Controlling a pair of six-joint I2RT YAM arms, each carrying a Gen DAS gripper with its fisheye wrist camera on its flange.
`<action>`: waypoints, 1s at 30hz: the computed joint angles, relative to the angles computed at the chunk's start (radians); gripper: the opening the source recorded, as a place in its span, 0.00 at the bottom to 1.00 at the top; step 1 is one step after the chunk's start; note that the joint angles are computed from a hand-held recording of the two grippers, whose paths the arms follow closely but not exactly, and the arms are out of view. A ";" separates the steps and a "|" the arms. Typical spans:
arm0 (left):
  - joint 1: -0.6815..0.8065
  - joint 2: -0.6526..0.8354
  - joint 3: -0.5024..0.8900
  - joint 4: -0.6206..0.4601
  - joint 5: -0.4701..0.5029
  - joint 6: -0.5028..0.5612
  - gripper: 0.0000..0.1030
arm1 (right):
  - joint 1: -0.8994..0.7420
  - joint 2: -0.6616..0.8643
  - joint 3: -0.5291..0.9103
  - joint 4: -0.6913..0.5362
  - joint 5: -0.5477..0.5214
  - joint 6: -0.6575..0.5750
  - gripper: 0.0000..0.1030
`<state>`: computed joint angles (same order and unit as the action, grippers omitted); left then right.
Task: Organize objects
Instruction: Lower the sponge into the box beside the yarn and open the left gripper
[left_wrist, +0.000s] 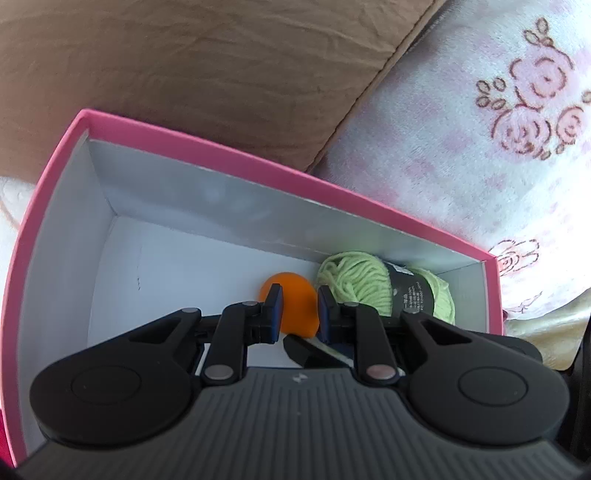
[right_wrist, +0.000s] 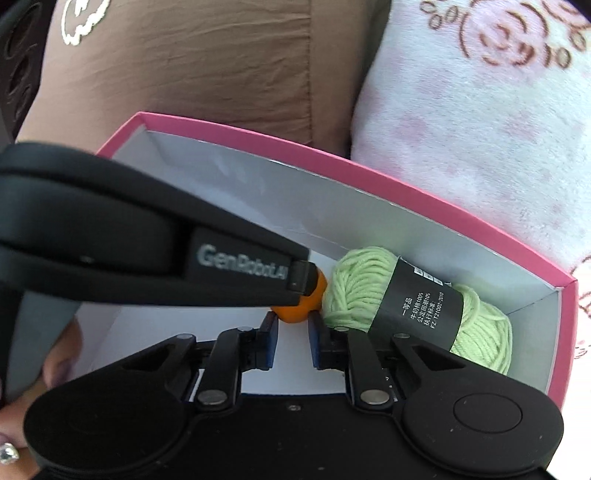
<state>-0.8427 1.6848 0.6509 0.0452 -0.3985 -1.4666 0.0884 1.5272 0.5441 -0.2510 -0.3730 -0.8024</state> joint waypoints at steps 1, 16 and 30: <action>-0.002 -0.003 -0.002 0.000 0.005 -0.004 0.18 | -0.002 -0.006 -0.009 0.012 -0.001 0.001 0.17; -0.012 0.076 0.030 0.052 0.033 -0.066 0.21 | -0.176 -0.084 0.050 -0.288 -0.090 -0.273 0.21; 0.005 0.145 0.220 -0.173 0.081 -0.069 0.22 | -0.258 -0.092 0.041 -0.325 -0.108 -0.357 0.24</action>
<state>-0.8373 1.8300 0.8712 -0.1274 -0.3179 -1.5352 -0.1698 1.4349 0.5847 -0.5763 -0.4813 -1.1594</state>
